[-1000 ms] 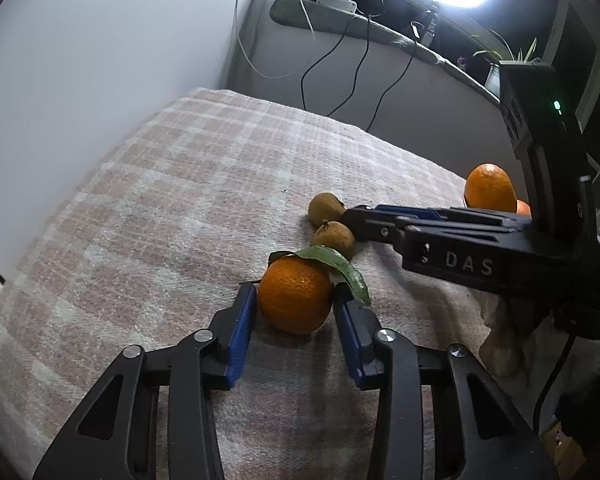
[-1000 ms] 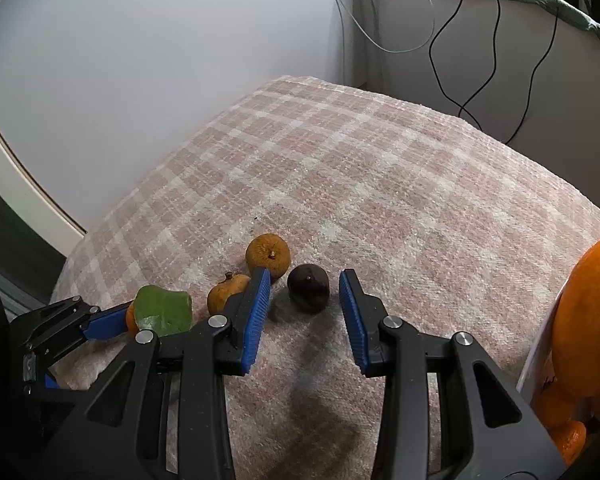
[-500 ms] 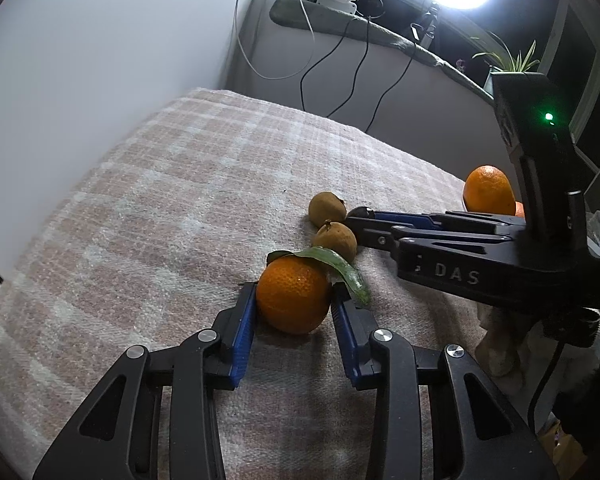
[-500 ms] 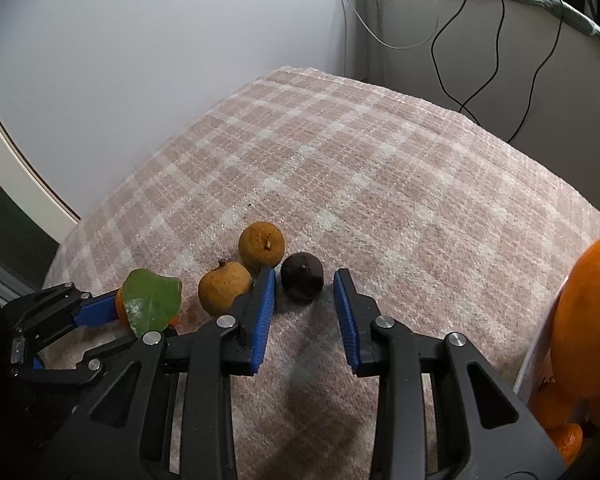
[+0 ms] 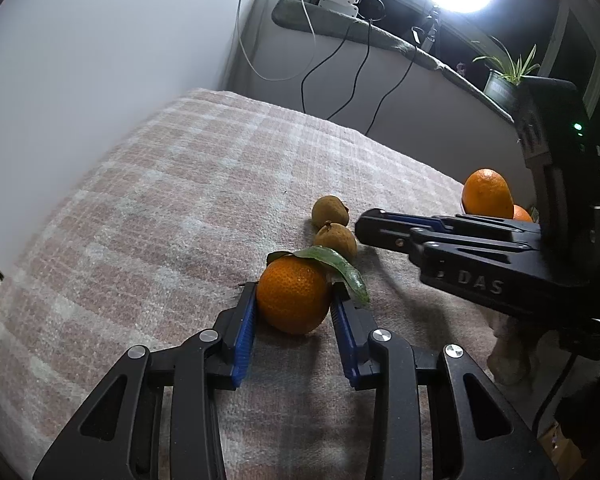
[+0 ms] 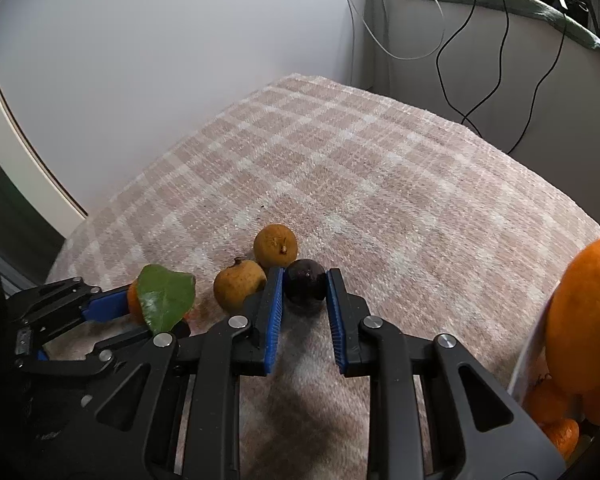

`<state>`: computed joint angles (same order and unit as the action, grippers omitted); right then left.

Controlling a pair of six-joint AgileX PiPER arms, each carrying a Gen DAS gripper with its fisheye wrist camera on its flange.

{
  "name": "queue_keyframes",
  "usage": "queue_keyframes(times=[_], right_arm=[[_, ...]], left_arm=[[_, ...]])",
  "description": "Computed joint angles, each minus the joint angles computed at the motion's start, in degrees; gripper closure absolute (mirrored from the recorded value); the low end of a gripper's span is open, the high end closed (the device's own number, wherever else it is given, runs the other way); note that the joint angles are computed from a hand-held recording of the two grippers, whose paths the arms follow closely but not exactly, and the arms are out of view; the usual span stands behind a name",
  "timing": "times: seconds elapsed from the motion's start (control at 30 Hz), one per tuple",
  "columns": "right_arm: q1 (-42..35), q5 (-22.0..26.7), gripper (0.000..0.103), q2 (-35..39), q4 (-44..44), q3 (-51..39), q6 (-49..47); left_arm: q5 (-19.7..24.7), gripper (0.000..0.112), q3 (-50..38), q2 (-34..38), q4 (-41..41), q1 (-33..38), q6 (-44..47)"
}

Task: Organize fruits
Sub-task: 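Lift the tangerine with the left tool while the right tool lifts the plum, then carry the tangerine with the left tool while the right tool carries the plum over the plate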

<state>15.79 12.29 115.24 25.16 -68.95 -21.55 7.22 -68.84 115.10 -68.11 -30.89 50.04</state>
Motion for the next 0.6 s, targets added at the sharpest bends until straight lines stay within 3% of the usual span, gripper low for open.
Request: queue_keyframes(times=[0.4, 0.6], right_arm=[[-3.4, -1.5, 0.081, -11.9, 41.7, 14.8, -40.9], [-8.8, 1.6, 0.081, -20.1, 63.9, 24.4, -62.1]], left_arm=[[-0.9, 0.078, 3.4, -3.8, -8.0, -0.9, 7.3], [-0.9, 0.078, 3.6, -5.1, -11.8, -2.3, 11.1]])
